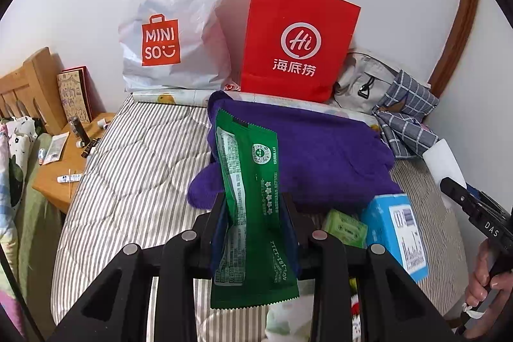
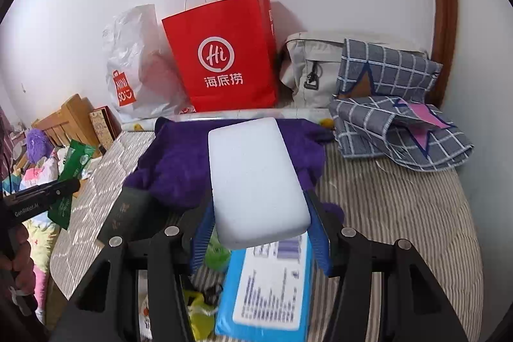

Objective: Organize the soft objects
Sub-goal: 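Carry the sponge and wipe packet onto the purple towel with both tools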

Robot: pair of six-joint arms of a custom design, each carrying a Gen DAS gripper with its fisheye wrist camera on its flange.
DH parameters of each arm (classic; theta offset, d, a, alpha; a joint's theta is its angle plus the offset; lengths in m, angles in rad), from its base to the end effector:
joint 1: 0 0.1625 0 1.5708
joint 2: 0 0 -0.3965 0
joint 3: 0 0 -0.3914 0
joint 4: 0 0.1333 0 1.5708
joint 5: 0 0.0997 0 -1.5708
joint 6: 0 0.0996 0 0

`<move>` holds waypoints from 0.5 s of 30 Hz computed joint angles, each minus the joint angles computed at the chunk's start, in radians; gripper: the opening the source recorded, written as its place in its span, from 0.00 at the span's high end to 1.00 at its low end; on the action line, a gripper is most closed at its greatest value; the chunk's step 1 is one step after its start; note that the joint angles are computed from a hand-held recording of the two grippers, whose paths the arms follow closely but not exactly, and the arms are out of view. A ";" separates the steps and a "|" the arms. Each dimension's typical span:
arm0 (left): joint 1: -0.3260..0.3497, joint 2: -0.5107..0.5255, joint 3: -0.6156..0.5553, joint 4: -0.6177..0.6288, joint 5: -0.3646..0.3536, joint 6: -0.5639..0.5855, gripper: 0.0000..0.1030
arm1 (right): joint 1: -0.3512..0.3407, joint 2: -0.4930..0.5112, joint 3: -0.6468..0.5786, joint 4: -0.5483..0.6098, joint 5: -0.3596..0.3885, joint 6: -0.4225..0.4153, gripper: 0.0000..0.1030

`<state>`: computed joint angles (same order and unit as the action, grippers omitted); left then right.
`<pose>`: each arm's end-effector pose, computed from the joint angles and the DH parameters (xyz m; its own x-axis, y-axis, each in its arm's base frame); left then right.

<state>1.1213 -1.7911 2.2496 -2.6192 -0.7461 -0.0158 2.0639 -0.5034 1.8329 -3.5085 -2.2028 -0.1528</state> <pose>0.0187 -0.4363 0.3755 -0.7945 -0.0848 -0.6014 0.3486 0.7472 -0.5659 0.3347 -0.4656 -0.0353 -0.8012 -0.1936 0.5661 -0.5164 0.7016 -0.4909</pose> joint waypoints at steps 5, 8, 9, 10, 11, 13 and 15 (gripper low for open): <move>0.032 0.080 -0.051 -0.034 -0.015 0.024 0.71 | -0.018 0.014 -0.053 0.025 0.027 -0.032 0.48; 0.055 0.130 -0.086 -0.050 -0.027 0.040 0.71 | -0.029 0.027 -0.095 0.043 0.041 -0.060 0.48; 0.061 0.141 -0.095 -0.052 -0.029 0.043 0.71 | -0.032 0.031 -0.108 0.050 0.041 -0.065 0.48; 0.067 0.154 -0.105 -0.055 -0.032 0.047 0.71 | -0.036 0.038 -0.128 0.063 0.041 -0.071 0.48; 0.076 0.171 -0.118 -0.061 -0.038 0.054 0.71 | -0.040 0.044 -0.144 0.073 0.042 -0.075 0.48; 0.088 0.197 -0.140 -0.069 -0.046 0.065 0.71 | -0.046 0.055 -0.174 0.092 0.047 -0.085 0.48; 0.102 0.226 -0.166 -0.074 -0.052 0.075 0.71 | -0.051 0.067 -0.205 0.110 0.054 -0.097 0.48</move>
<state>1.2231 -1.5650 2.0839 -2.6929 -0.7983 0.0589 2.0130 -0.4360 1.6277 -3.3988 -2.1493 -0.2503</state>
